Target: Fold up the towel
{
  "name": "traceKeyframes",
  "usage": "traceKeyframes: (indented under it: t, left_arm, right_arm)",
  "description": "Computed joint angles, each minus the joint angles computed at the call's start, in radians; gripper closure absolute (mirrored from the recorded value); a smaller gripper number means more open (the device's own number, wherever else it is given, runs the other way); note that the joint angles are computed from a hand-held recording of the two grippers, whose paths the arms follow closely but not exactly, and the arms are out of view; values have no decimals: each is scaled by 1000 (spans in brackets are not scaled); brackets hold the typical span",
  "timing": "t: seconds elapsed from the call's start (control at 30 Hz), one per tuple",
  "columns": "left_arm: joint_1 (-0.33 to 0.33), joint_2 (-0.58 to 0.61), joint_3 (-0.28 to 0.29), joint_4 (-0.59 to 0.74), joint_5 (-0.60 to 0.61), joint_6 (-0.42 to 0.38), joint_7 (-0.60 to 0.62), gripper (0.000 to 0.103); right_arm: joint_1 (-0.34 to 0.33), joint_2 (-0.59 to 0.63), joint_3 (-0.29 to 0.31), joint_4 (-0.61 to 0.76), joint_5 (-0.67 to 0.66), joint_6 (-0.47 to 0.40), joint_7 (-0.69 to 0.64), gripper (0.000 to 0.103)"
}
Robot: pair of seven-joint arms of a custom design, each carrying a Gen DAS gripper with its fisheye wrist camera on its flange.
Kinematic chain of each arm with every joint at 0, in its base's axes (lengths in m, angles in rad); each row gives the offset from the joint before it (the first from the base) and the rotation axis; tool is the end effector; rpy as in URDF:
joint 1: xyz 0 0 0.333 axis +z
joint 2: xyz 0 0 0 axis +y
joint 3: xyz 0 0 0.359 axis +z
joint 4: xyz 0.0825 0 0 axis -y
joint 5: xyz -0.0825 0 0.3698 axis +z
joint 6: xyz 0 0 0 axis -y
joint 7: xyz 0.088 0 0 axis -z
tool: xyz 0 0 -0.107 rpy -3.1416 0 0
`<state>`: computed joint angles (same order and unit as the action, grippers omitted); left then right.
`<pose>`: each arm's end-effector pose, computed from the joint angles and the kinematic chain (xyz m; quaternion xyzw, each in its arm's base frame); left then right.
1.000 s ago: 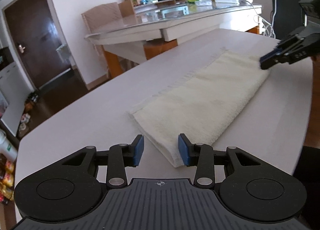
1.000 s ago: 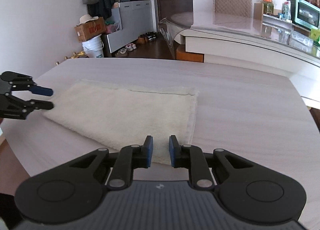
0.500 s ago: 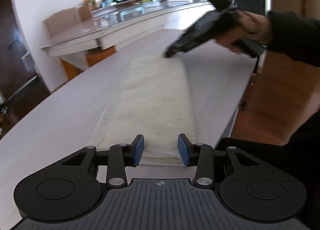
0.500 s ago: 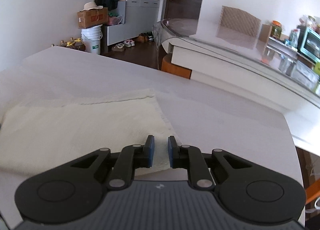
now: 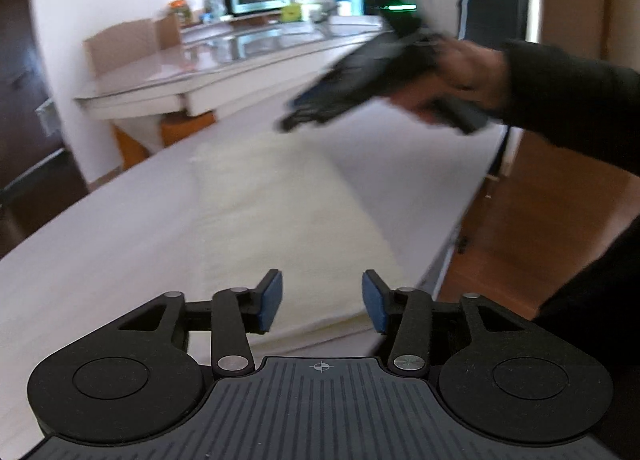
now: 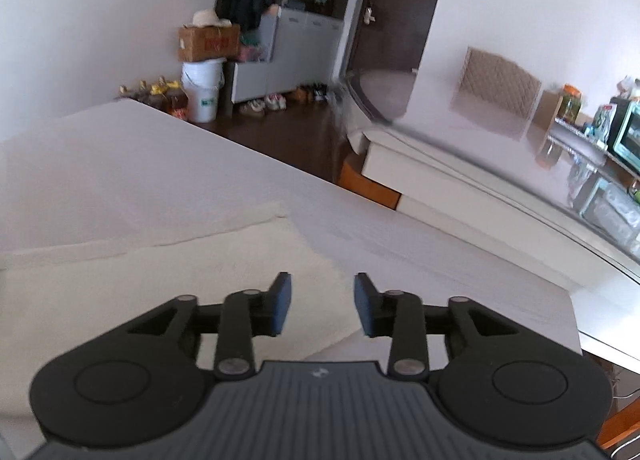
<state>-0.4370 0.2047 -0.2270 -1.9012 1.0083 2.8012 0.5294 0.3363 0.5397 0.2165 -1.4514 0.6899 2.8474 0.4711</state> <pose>0.4847 -0.4160 0.5103 -0.4824 0.7671 -0.3270 0.2681 0.6838 0.3319 0.5113 -0.8472 0.2522 -0.2050 0.4203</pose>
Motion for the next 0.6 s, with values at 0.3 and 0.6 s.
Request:
traceKeyframes:
  t: [0.3, 0.6]
  left_arm:
    - [39, -25, 16, -28, 62, -57, -35, 50]
    - [42, -33, -3, -37, 15, -70, 1, 50]
  right_arm:
    - [-191, -328, 212, -425, 480, -208, -545, 52]
    - [-23, -379, 165, -553, 505, -3, -867, 53]
